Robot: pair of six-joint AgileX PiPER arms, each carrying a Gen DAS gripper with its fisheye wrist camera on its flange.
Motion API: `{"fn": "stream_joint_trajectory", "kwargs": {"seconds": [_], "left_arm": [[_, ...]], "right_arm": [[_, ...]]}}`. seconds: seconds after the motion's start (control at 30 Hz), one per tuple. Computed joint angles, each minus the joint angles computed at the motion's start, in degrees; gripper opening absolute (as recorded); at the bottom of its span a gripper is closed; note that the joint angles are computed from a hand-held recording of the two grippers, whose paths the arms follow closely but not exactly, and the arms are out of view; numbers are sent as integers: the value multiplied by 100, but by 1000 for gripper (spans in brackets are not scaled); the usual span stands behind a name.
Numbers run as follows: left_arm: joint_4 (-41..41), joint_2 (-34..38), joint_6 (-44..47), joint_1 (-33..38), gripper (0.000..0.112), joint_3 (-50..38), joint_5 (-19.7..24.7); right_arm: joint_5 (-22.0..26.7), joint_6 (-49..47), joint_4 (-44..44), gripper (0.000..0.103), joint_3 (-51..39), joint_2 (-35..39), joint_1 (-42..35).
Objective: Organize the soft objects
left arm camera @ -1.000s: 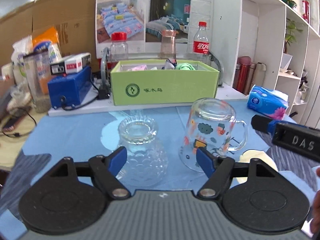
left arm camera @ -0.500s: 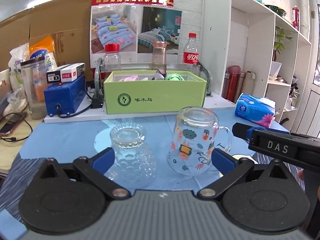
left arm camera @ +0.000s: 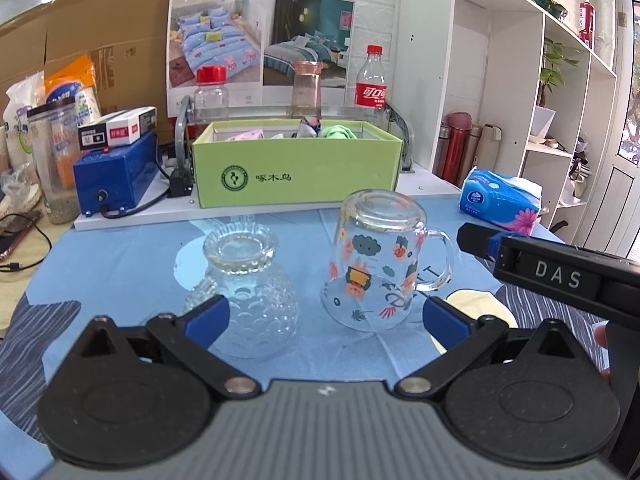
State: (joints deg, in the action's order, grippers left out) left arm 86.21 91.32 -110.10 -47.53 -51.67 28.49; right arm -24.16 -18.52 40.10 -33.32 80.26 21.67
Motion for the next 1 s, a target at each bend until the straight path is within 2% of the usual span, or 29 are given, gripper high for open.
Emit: {"fn": "stream_joint_trajectory", "kwargs": {"seconds": [0.23, 0.47, 0.6, 0.8, 1.0], "left_arm": [[-38, -74, -55, 167, 102, 45, -422], [-75, 14, 6, 11, 102, -13, -97], [-201, 30, 88, 83, 102, -29, -217], [-140, 118, -15, 28, 102, -37, 11], [209, 105, -355, 22, 99, 70, 113]], "right_arm": [[33, 12, -28, 51, -9, -13, 21], [82, 241, -267, 52, 4, -24, 7], [54, -14, -40, 52, -3, -13, 35], [-151, -2351, 2210, 53, -279, 215, 324], [13, -3011, 2707, 53, -385, 344, 317]]}}
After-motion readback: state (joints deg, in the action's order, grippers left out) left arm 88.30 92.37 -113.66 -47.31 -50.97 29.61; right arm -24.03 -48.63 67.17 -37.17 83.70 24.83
